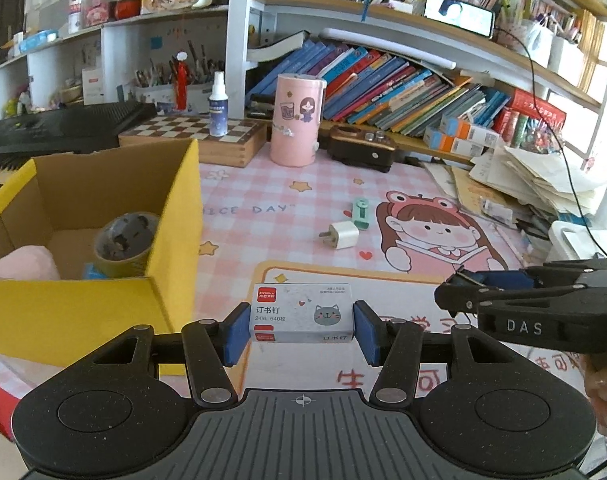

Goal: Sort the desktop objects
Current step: 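Carry the white box and binder clip over the yellow box with both tools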

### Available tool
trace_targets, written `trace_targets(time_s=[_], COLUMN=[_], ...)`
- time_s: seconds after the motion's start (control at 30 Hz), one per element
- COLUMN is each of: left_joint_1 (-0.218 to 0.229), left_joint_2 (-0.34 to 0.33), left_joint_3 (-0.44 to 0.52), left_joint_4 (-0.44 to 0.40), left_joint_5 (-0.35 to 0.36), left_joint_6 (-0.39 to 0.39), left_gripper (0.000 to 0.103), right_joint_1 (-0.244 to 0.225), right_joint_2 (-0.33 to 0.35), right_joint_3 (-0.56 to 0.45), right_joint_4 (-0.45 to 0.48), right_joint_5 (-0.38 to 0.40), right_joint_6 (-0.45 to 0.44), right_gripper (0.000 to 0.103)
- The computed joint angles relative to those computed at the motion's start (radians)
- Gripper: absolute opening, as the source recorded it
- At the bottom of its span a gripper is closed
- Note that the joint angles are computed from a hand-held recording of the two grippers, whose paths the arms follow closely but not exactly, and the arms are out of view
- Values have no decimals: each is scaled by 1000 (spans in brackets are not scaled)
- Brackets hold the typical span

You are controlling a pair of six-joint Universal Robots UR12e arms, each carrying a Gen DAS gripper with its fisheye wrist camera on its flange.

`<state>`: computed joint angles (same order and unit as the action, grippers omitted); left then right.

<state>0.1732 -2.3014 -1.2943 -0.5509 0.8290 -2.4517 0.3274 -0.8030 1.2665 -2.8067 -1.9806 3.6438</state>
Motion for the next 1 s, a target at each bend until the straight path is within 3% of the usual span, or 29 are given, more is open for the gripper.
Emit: trace_targets(time_s=[0.33,0.53,0.83,1.0], left_joint_1=[61,94,141,166], left_joint_2=[4,3,8,12], left_joint_3=[8,18,19,12], left_joint_4=[-87,-142,-199,-196], left_joint_5=[-65,-68,-57,-47], left_joint_6=[99,148,221,225], left_gripper=[53,53,53,53], right_joint_1=[74,115,164,182], right_joint_2=[35,60,110,136], right_joint_3=[-91,-150,-240,-285], right_joint_4=[95,159,224,245], right_joint_5=[-85,-110,-104,-72], right_joint_6=[63,96,139,146], right_gripper=[41,41,41,41])
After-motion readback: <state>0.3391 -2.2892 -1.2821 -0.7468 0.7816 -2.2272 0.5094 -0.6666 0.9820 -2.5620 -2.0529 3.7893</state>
